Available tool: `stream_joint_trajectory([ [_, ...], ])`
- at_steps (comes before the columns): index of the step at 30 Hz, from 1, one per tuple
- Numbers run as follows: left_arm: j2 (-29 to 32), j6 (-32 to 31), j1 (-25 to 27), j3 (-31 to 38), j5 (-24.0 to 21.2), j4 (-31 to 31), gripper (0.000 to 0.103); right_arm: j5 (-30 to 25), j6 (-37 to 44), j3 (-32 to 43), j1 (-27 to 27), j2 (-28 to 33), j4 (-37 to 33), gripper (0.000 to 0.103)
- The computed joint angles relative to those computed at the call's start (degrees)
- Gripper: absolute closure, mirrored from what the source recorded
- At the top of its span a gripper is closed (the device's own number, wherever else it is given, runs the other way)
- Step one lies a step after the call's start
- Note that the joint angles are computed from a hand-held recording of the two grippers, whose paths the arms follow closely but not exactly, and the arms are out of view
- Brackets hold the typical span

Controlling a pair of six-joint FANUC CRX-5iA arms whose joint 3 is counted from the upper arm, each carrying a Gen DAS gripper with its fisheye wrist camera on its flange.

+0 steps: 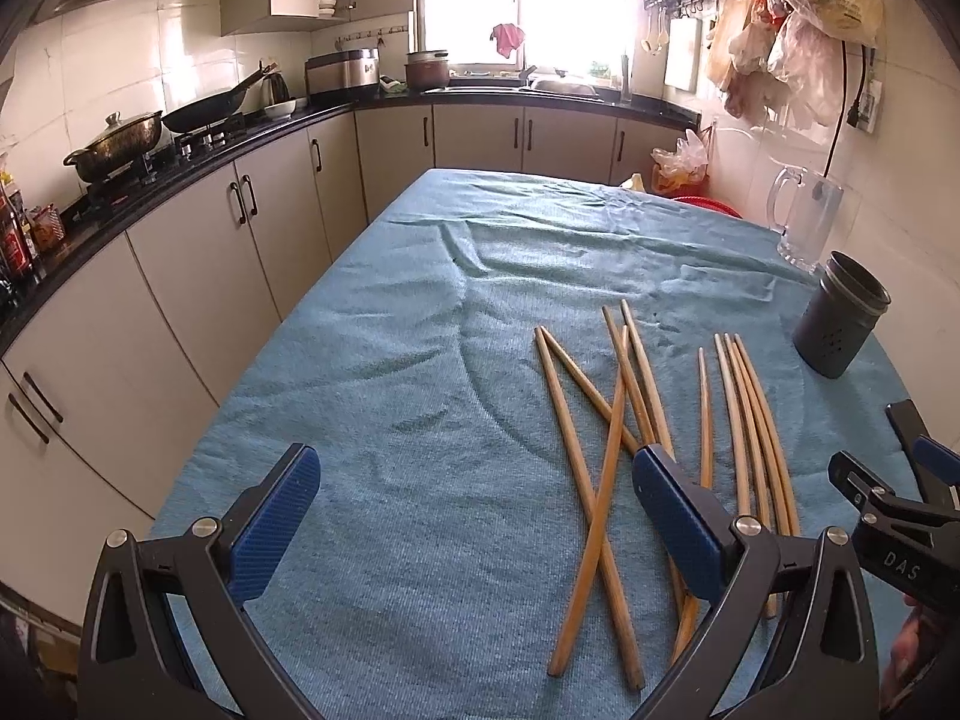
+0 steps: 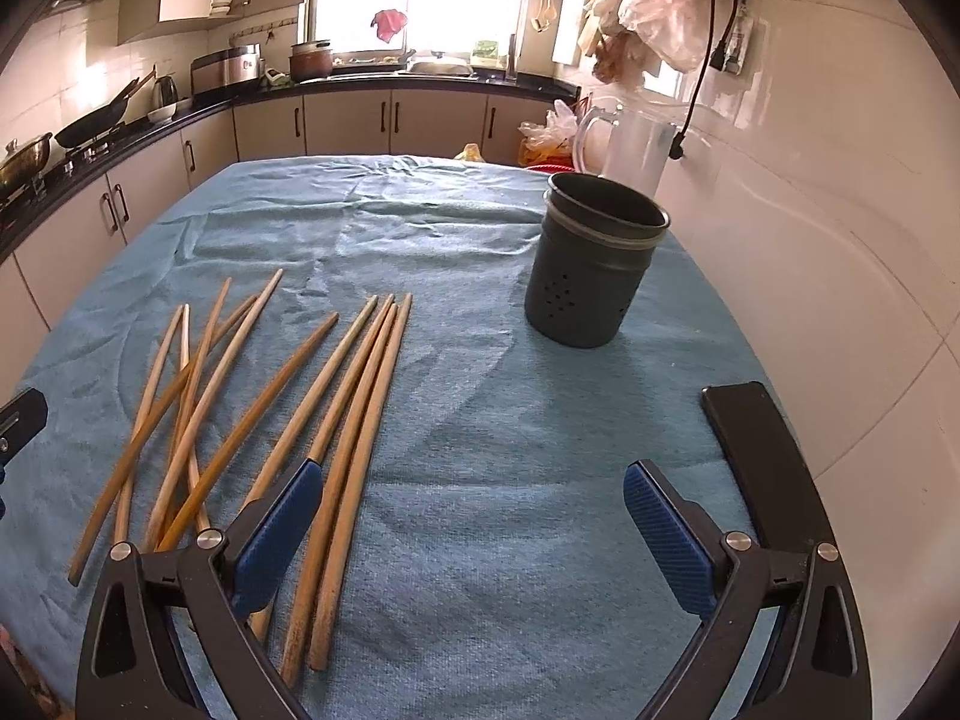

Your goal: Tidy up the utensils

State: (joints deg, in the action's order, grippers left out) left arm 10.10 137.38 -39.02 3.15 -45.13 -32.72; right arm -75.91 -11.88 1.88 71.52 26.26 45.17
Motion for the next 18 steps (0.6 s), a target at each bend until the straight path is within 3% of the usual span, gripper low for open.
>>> stream_joint_trajectory([
  [9,0.99,-5.88,3.3,-0.09,1.38,6.82,0.0,6.95,1.65,-1.16,-2.1,-2.4,-1.21,0.015],
  [18,2.73,-7.59,3.4,1.48,0.33,7.61,0.001,12.12,4.71,0.05,-4.32,-2.25,-5.5,0.03],
])
